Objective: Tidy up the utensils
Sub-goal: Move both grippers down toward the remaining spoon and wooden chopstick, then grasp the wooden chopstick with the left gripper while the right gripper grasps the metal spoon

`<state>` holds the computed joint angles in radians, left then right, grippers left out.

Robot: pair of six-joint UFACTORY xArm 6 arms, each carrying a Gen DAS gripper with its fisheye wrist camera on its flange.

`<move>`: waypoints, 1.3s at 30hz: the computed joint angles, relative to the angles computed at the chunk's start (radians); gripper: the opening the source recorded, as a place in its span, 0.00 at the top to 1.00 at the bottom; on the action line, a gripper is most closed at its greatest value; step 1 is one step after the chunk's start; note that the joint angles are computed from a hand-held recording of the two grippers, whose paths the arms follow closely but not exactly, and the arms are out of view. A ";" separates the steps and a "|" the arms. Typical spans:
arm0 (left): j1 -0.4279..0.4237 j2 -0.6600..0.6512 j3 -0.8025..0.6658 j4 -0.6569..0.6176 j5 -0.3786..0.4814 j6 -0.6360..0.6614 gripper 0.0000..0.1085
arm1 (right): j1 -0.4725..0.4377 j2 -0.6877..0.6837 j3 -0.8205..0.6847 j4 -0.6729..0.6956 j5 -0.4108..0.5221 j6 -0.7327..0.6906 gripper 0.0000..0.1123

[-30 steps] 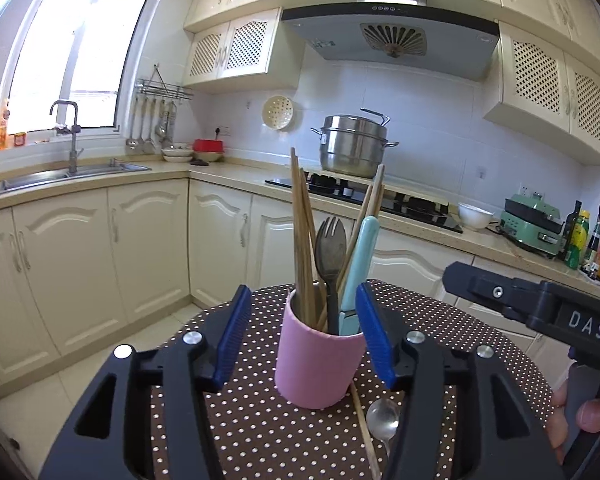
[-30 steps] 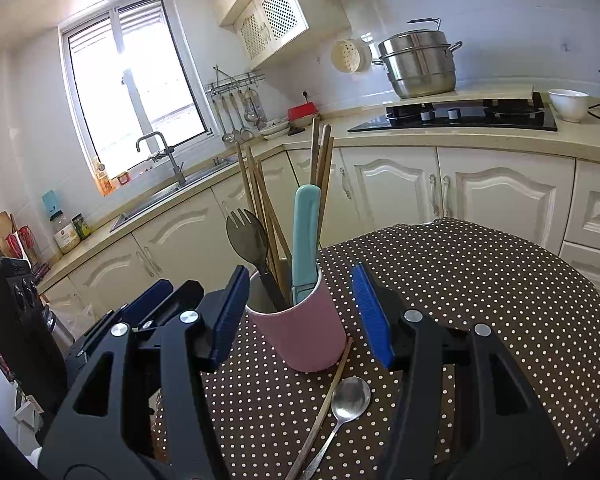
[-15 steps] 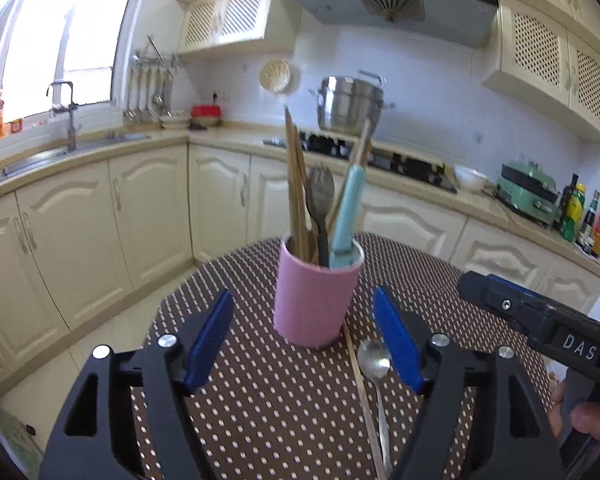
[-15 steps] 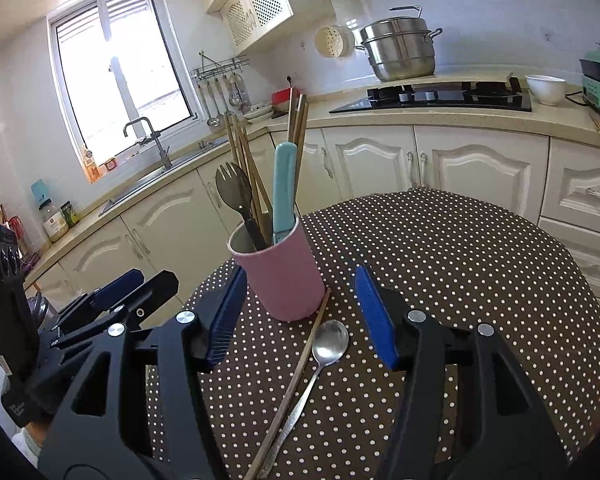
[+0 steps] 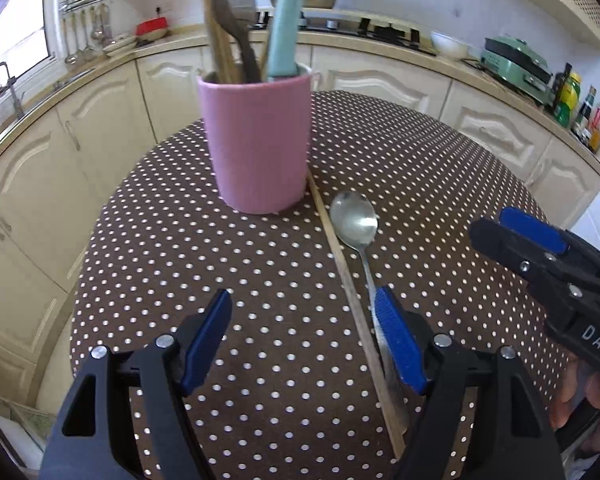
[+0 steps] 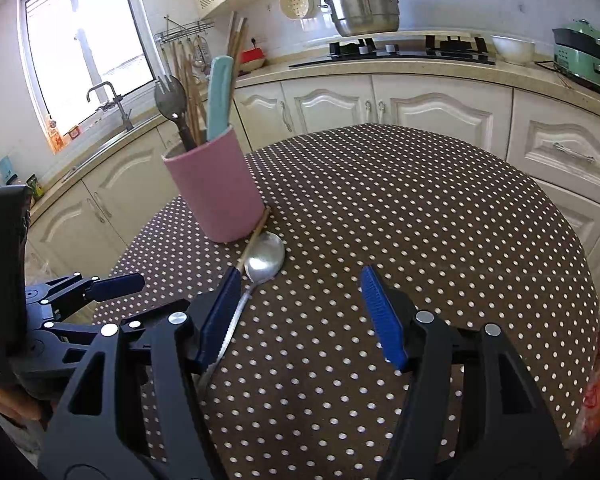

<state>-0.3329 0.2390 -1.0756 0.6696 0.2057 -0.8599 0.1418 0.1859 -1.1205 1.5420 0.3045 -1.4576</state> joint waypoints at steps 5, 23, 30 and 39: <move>-0.017 0.058 -0.059 -0.024 0.034 0.032 0.33 | -0.015 0.006 0.018 0.042 0.009 -0.037 0.44; -0.044 0.180 -0.194 -0.169 0.081 0.157 0.95 | -0.024 0.013 0.015 0.010 0.031 0.014 0.44; -0.023 0.059 0.003 -0.155 -0.024 0.124 0.95 | 0.002 0.028 0.001 -0.033 -0.007 0.035 0.44; 0.047 -0.107 0.210 0.044 -0.053 -0.124 0.95 | 0.078 0.073 -0.010 -0.532 0.004 0.418 0.45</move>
